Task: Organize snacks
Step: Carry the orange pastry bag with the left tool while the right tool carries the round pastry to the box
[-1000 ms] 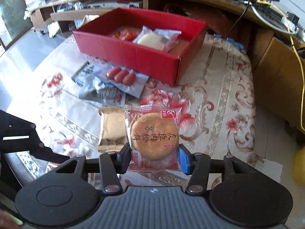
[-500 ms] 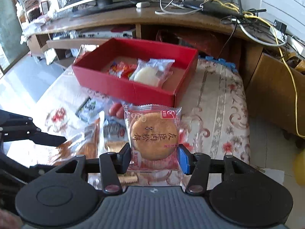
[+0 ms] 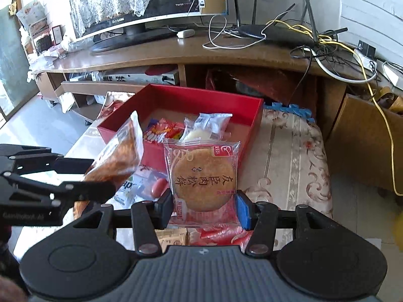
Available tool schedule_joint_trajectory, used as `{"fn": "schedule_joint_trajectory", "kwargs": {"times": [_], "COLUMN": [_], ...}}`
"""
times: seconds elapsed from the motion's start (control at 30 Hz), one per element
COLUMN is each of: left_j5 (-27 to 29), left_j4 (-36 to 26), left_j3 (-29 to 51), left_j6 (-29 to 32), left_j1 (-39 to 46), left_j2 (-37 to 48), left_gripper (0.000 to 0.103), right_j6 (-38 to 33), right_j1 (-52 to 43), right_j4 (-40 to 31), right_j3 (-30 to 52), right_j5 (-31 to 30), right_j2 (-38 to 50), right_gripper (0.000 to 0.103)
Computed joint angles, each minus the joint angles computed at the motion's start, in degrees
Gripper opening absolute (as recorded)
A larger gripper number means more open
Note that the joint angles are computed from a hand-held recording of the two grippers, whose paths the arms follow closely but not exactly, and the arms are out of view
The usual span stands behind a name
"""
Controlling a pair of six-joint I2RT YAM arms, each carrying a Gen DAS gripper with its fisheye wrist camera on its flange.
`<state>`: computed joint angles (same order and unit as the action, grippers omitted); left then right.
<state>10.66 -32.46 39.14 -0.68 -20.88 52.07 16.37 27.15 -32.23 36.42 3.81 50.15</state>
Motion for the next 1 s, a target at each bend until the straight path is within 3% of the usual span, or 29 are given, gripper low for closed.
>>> {"fn": "schedule_joint_trajectory", "kwargs": {"times": [1.0], "left_j5": [-2.6], "left_j4": [9.02], "left_j3": [3.88], "left_j6": [-0.41], "left_j1": [4.41], "left_j2": [8.74], "left_gripper": [0.058], "right_j6": [0.4], "right_j1": [-1.52], "right_j4": [8.94], "right_j3": [6.52], "right_j5": [1.44], "right_j2": [11.94], "right_gripper": [0.041]}}
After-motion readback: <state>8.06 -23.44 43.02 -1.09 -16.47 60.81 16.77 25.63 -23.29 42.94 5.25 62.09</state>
